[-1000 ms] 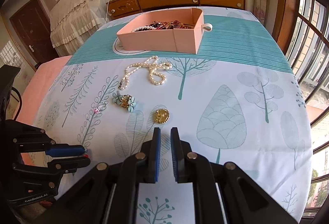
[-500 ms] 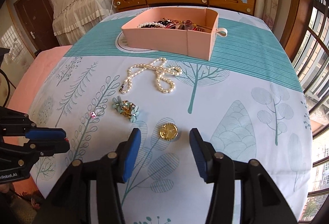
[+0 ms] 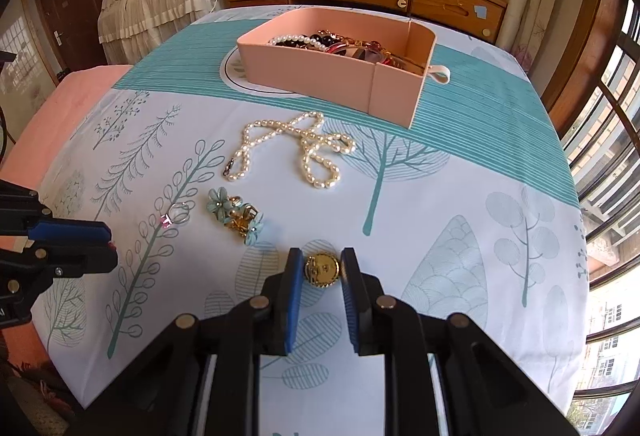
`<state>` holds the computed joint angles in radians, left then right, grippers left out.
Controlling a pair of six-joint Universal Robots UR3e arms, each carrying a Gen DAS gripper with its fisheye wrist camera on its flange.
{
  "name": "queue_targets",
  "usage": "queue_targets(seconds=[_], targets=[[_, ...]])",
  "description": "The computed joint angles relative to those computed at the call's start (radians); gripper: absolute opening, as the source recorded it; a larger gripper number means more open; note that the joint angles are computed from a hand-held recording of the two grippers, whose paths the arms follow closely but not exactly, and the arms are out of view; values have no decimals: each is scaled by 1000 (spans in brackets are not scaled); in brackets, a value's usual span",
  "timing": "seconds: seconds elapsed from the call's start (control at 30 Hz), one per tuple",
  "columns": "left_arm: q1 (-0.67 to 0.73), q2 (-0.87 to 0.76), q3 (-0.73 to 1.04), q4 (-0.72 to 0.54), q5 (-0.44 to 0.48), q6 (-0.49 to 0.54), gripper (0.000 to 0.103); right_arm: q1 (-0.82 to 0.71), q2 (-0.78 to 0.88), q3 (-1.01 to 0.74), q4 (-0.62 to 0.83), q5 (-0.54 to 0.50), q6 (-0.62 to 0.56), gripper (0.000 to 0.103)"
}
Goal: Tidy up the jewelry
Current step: 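Grasp the pink-stone ring with the left tool while the right tool grasps the gold coin, then lower the ring and coin into the pink box and open both tools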
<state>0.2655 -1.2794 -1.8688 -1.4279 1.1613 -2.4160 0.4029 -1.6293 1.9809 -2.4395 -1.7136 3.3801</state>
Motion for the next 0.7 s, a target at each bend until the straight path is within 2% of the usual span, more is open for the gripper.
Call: queue_targets(seconds=[0.17, 0.3, 0.6, 0.7], targets=[[-8, -94, 112, 23, -21, -52, 12, -26, -40, -43, -1, 17, -17, 19], [-28, -223, 274, 6, -46, -123, 12, -58, -47, -137, 11, 39, -46, 19], [-108, -594, 696, -20, -139, -362, 12, -219, 104, -347, 9, 246, -20, 19], [-122, -691, 775, -5, -166, -449, 12, -256, 178, -388, 4, 285, 17, 19]])
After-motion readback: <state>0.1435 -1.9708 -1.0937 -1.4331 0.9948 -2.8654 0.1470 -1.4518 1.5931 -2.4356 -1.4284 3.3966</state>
